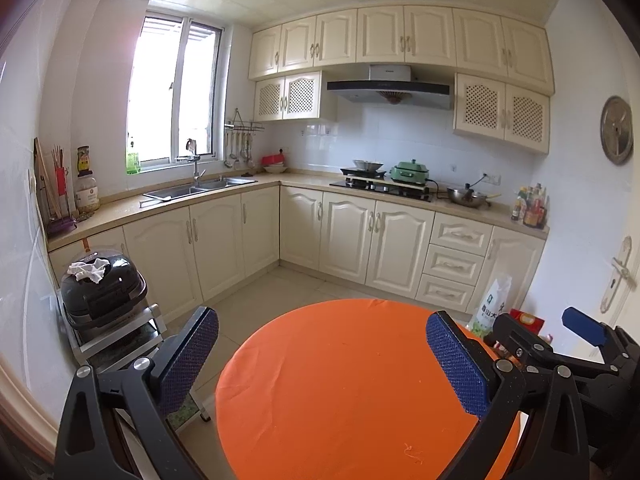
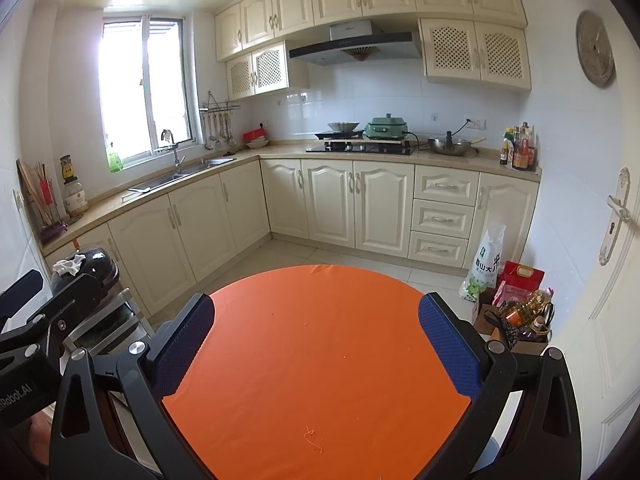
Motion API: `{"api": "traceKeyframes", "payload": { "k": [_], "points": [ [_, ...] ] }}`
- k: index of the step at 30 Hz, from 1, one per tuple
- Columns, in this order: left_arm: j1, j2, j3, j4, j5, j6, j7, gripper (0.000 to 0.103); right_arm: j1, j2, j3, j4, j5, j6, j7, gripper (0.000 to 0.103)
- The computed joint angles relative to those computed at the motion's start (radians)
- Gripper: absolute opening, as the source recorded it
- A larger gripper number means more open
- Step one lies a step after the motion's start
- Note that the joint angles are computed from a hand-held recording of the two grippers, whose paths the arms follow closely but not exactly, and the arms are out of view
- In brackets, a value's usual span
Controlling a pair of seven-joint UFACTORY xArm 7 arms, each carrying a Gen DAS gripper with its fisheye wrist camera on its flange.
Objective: Collect trash
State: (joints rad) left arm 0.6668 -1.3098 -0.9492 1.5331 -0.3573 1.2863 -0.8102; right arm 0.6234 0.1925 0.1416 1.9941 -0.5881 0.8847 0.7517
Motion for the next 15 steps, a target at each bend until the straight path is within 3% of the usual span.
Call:
{"api": "traceKeyframes", "payload": {
  "k": [15],
  "points": [
    [0.016, -0.054, 0.015, 0.035, -0.021, 0.041, -0.017, 0.102, 0.007, -0.023, 0.007, -0.013, -0.051, 0.011, 0.024, 0.103]
  ]
}}
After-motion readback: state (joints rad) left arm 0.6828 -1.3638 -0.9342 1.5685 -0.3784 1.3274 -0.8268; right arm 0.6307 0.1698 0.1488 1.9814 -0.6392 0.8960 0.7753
